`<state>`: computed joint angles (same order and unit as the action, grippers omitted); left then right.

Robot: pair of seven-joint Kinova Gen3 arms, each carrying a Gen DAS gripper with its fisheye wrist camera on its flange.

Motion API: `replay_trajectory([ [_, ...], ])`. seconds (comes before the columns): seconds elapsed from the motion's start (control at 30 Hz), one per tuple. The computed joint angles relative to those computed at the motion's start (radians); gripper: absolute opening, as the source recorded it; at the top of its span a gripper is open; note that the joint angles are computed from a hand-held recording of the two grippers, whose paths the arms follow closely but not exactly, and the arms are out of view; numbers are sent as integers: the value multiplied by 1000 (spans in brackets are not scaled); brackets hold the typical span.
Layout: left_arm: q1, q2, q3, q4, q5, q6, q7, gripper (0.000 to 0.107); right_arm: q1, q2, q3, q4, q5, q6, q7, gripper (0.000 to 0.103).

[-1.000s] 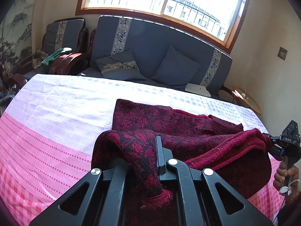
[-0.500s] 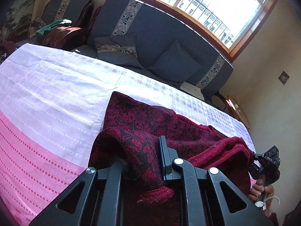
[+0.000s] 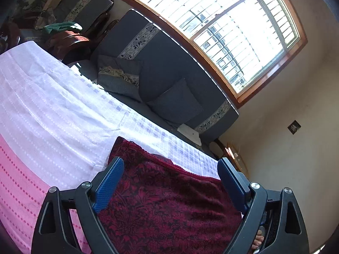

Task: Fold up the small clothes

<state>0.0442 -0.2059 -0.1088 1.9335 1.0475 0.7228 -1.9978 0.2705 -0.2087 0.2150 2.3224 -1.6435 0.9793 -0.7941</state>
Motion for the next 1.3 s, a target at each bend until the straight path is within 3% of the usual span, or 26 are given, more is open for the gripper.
replay_trajectory([
  [0.13, -81, -10, 103, -19, -161, 6, 102, 90, 151, -50, -109, -35, 145, 45, -88, 63],
  [0.2, -49, -15, 83, -2, -214, 16, 123, 90, 243, -95, -170, -37, 226, 82, -118, 62],
  [0.3, 31, -44, -13, 73, -181, 28, 88, 90, 382, -184, -301, -42, 348, 70, -127, 62],
  [0.37, 27, -80, -23, 123, -170, 37, 70, 90, 475, -234, -364, -61, 429, 119, -148, 62],
  [0.43, 25, -126, -21, 165, -191, 33, 75, 90, 512, -279, -388, -84, 511, 159, -193, 62],
  [0.5, 28, -170, -13, 195, -226, 27, 101, 90, 475, -318, -362, -93, 578, 180, -244, 62],
  [0.63, 54, -235, -66, 255, -236, 15, 99, 90, 290, -400, -263, -56, 669, 137, -329, 62],
  [0.7, 47, -227, -65, 246, -283, 33, 128, 90, 209, -412, -256, -45, 716, 105, -379, 54],
  [0.73, 56, -214, -78, 245, -287, 47, 125, 90, 189, -415, -278, -54, 756, 94, -420, 38],
  [0.77, 71, -204, -98, 246, -278, 64, 105, 90, 179, -418, -288, -53, 780, 83, -445, 29],
  [0.83, 86, -203, -113, 257, -261, 79, 57, 90, 143, -412, -255, -36, 781, 72, -475, 18],
  [0.93, 59, -222, -58, 262, -317, 59, 70, 90, 128, -413, -227, -53, 816, 115, -505, 11],
  [1.07, 85, -237, -100, 296, -296, 37, 18, 90, 91, -402, -214, -80, 901, 149, -528, 8],
  [1.17, 77, -249, -101, 305, -293, 32, 21, 90, 84, -387, -271, -142, 951, 161, -572, 14],
  [1.3, 75, -275, -70, 324, -306, -5, 56, 90, 193, -477, -449, -242, 1058, 166, -729, 17],
])
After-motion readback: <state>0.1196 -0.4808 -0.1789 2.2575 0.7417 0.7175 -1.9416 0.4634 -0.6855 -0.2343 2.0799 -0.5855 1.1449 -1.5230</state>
